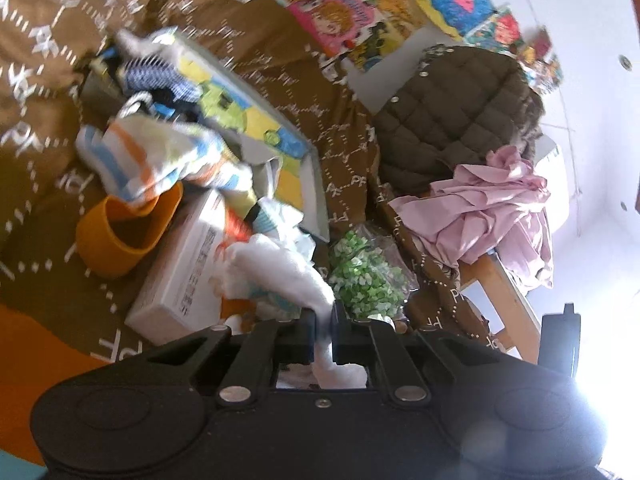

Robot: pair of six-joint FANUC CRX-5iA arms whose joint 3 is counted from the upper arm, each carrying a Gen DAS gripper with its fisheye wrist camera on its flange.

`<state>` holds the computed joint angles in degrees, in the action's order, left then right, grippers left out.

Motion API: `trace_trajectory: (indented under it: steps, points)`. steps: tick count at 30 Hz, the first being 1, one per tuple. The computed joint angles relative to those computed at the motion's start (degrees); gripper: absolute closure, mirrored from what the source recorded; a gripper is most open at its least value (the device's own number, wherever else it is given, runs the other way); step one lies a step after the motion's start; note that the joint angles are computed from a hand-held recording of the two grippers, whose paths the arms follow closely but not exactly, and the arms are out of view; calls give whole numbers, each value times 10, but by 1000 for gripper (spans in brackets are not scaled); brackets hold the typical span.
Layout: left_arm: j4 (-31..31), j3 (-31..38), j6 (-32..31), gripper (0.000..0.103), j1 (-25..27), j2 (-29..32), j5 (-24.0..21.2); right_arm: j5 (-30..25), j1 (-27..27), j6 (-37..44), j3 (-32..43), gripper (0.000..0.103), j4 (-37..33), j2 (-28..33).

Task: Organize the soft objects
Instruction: 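Close the left tool on the white cloth while the right tool grasps the paper cutout, then carry the white cloth and paper cutout over the grey tray with both tools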

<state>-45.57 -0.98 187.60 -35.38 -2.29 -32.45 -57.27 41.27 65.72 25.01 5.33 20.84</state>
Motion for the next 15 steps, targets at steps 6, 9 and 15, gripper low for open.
trace_trajectory:
  steps: [6, 9, 15]
  points:
    - [-47, 29, -31, 97, -37, 0, -54, 35, -3, 3, -14, 46, -12, -12]
    - [-52, 34, -30, 97, -44, -4, -67, 63, -2, 7, -29, 46, -18, -22]
    - [-73, 31, 17, 97, -49, -20, -72, 141, -3, 29, -66, 46, -35, -50]
